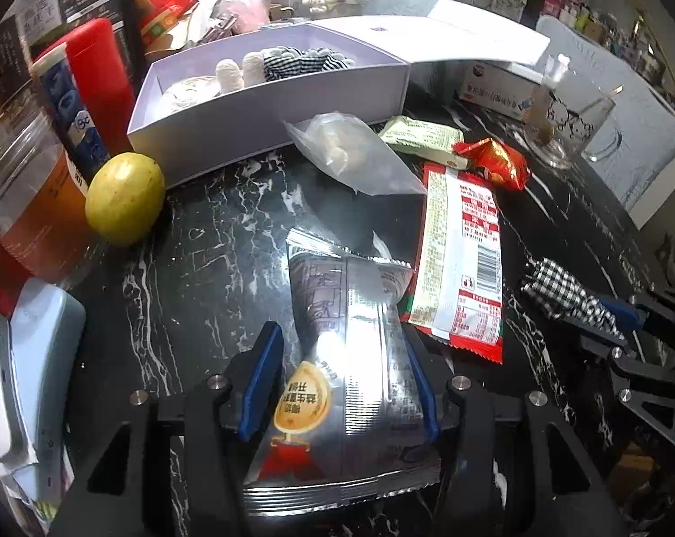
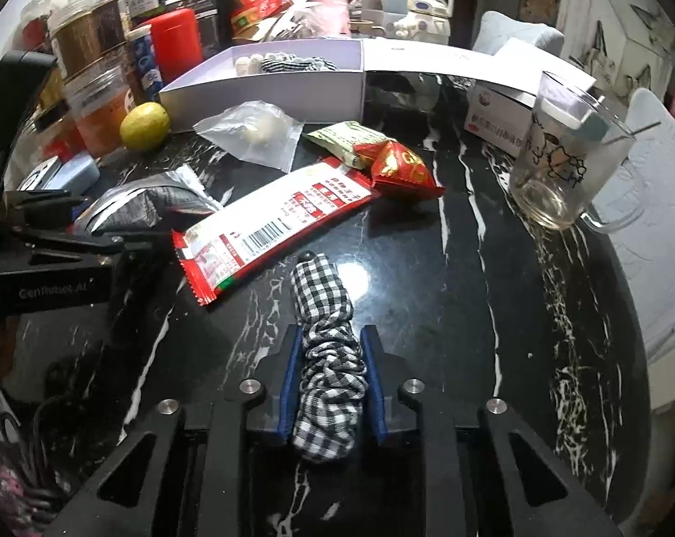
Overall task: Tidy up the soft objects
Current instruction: 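Lift the scrunchie with the right tool while the left tool lifts the silver bag, then carry the scrunchie with the right tool while the left tool carries the silver bag over the box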
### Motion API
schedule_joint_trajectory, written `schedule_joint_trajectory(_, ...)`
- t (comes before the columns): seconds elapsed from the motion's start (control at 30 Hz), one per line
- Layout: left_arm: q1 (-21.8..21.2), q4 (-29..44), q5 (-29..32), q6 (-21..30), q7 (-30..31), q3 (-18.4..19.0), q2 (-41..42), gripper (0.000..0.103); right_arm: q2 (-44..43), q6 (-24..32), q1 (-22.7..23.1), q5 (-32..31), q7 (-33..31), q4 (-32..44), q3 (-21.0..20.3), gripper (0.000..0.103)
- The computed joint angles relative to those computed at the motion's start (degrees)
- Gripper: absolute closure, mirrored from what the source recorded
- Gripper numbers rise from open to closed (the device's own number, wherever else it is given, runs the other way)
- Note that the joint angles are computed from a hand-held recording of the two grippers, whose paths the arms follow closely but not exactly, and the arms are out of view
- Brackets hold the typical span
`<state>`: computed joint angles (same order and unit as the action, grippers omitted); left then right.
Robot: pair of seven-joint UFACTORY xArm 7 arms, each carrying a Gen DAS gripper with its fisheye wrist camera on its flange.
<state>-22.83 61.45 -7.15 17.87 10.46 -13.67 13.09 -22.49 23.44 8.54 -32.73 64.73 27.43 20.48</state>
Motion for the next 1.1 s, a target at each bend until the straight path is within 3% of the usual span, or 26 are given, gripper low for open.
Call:
schedule_joint_trajectory(0.07, 1.0, -0.4, -1.9, -0.5, 1.8, -1.0, -0.2, 0.061, 0.2, 0.0, 0.1, 0.2, -0.2, 0.2, -0.2, 0.079)
schedule_joint_trajectory(0.2, 4.4, -1.1, -12.5, 1.5, 9.5, -4.1, -1.6, 0.065, -0.1, -1.2, -0.6, -0.1, 1.3, -0.4, 0.0, 0.079)
schedule_joint_trajectory(0.47, 4.0, -5.3, -23.8, 4.3, 16.0, -2.5, -6.8, 0.065, -1.1, -6.0, 1.4, 5.3, -0.2, -2.4, -1.9, 0.081)
schedule_joint_trajectory(1.1, -2.6, -13.8, -39.8, -0.3, 26.9, 4.1, -19.3, 0.065, -6.6, -11.4, 0.2, 9.4, 1.4, -3.2, 5.7, 0.082)
